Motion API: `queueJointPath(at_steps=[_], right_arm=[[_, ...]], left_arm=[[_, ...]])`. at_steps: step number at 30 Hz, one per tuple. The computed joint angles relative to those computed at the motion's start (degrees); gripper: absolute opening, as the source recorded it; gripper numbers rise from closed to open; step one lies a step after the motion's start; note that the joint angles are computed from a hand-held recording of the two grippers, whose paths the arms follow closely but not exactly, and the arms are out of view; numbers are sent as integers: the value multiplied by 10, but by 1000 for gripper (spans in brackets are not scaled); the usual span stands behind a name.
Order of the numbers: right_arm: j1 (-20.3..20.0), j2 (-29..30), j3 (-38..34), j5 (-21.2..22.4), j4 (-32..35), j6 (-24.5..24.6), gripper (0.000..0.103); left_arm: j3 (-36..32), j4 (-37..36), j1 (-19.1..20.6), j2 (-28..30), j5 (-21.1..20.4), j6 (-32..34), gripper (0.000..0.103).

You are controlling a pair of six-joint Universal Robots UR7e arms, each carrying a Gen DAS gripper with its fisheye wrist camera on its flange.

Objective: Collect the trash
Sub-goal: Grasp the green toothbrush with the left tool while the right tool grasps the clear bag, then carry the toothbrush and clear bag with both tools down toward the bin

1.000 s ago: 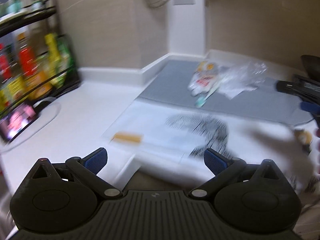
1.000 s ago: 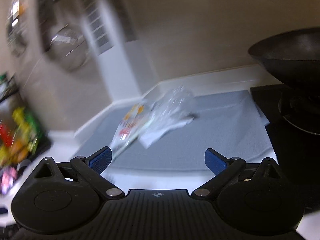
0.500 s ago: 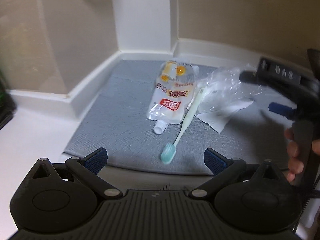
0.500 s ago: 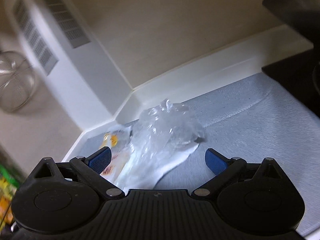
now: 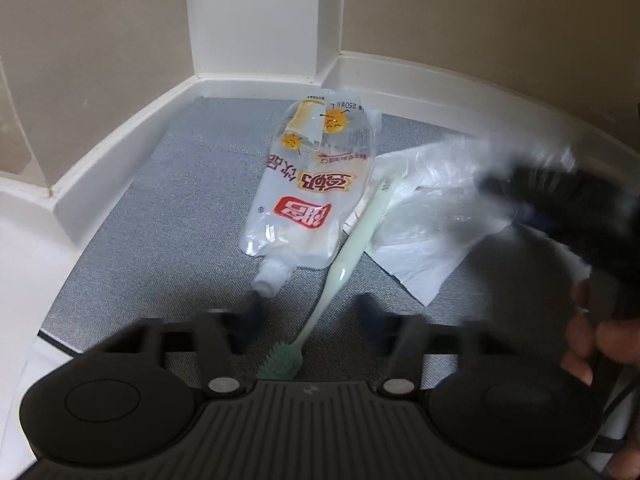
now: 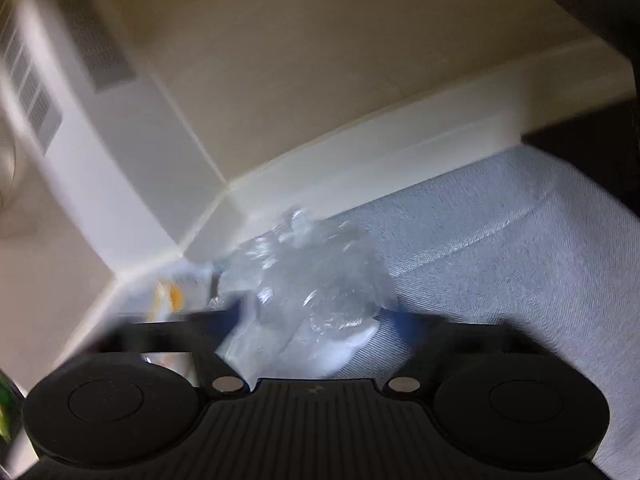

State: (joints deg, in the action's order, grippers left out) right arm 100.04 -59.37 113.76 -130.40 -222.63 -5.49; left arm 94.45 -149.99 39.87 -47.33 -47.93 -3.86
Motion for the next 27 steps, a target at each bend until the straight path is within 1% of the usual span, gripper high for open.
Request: queueJointPath(at_steps=[1, 2, 3, 4, 8, 10, 12, 13, 15, 17, 22, 25, 27], right_arm=[[-3, -3, 7, 8, -12, 9, 10], [-3, -4, 10, 10, -28, 11, 10], [0, -1, 11, 8, -53, 0, 9], [3, 1, 13, 12, -81, -16, 8], [15, 11, 19, 42, -171, -82, 8], [22, 19, 18, 51, -207, -114, 8], [26, 20, 22, 63, -232, -129, 8], [29, 21, 24, 67, -246, -135, 8], [38, 11, 35, 57, -247, -133, 8], [48, 1, 55, 59, -254, -126, 8], [76, -28, 116, 68, -269, -157, 8], [98, -43, 147, 66, -277, -175, 8], [112, -52, 163, 61, -276, -182, 8]], left_arm=[[0, 13, 2, -7, -12, -11, 13], [-2, 33, 7, -17, -32, -31, 11], [0, 45, 10, -27, -45, -47, 11], [7, 46, 10, -36, -46, -50, 11], [56, 30, -6, -79, -30, -33, 10], [83, 27, -16, -101, -17, -30, 3], [108, 29, -26, -122, 4, -30, 3], [118, 33, -28, -132, 7, -33, 3], [135, 45, -34, -151, 17, -44, 3], [148, 57, -37, -165, 25, -58, 3], [177, 48, -48, -194, 22, -79, 3], [197, 28, -62, -212, 20, -88, 3], [213, 15, -78, -228, 26, -99, 3]])
